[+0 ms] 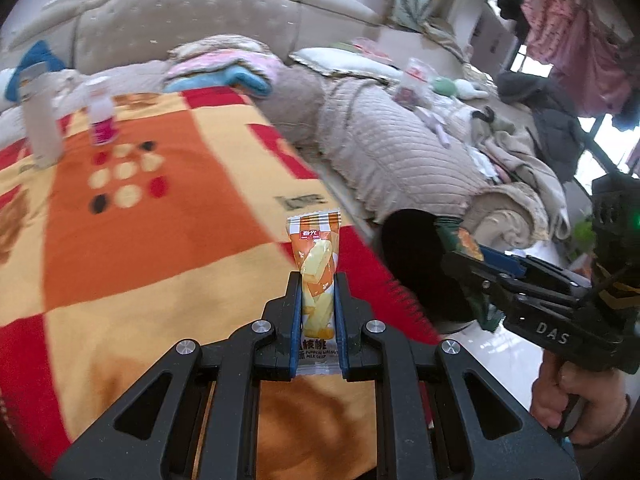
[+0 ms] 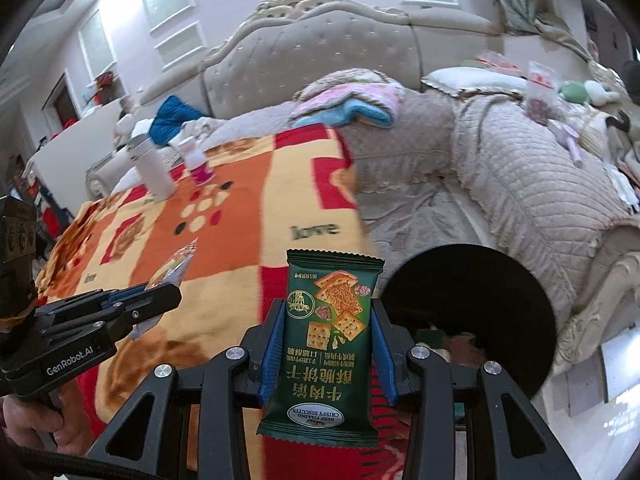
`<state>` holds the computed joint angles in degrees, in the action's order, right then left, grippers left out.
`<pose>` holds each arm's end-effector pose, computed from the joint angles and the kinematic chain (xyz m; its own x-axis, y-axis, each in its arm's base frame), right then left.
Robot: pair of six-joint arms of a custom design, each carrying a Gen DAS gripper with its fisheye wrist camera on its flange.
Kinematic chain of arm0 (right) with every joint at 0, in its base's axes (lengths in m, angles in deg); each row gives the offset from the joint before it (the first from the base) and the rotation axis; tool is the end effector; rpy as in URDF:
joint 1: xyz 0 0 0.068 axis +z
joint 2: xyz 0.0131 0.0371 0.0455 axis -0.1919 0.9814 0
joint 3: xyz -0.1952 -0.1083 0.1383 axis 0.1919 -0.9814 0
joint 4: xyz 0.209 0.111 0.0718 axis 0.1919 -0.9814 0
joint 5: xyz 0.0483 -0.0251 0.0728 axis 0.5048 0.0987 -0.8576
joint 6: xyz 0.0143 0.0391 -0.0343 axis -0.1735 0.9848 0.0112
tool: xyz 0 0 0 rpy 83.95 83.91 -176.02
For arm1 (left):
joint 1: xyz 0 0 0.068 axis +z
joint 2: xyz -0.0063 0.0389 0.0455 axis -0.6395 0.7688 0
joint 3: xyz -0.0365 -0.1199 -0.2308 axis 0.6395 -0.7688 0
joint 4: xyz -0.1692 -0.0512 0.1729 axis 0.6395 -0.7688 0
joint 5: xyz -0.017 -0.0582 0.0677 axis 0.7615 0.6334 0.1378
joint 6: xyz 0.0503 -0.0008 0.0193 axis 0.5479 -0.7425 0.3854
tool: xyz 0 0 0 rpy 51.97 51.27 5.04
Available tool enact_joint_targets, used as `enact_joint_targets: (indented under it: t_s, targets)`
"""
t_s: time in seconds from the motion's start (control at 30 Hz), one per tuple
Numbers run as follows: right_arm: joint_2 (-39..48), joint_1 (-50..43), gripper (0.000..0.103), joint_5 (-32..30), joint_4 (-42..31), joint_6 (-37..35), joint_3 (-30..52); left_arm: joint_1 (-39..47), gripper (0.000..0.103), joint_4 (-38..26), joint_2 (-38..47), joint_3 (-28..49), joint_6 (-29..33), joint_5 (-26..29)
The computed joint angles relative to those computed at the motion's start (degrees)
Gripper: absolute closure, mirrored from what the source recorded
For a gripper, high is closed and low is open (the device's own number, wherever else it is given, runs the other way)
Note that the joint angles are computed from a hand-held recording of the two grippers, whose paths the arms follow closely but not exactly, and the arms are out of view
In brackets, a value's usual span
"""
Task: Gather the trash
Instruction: 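Carry the snack stick and cracker packet over the black bin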
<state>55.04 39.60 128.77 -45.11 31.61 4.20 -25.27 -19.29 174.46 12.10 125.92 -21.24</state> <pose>0.1782 0.1812 0.1448 -0.6006 0.3922 -0.6968 0.3817 0.9064 0.1811 0.3166 0.0555 0.1397 -0.5716 0.4728 -0.6706 0.7805 0.5655 -0.2665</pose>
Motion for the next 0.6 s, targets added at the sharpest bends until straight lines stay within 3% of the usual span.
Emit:
enact_joint_targets:
  t_s: [0.27,0.6]
  targets:
    - [-10.5,-2.5,0.064,0.2,-5.8,6.6,-10.4,-13.2,0.091,4.7,-1.7,-6.6,-3.2,-2.0]
    - [-13.2,-11.2,0.064,-4.1,0.6,2.8,-18.3,-25.1,0.091,13.6,0.5,-8.4,-10.5,-4.7]
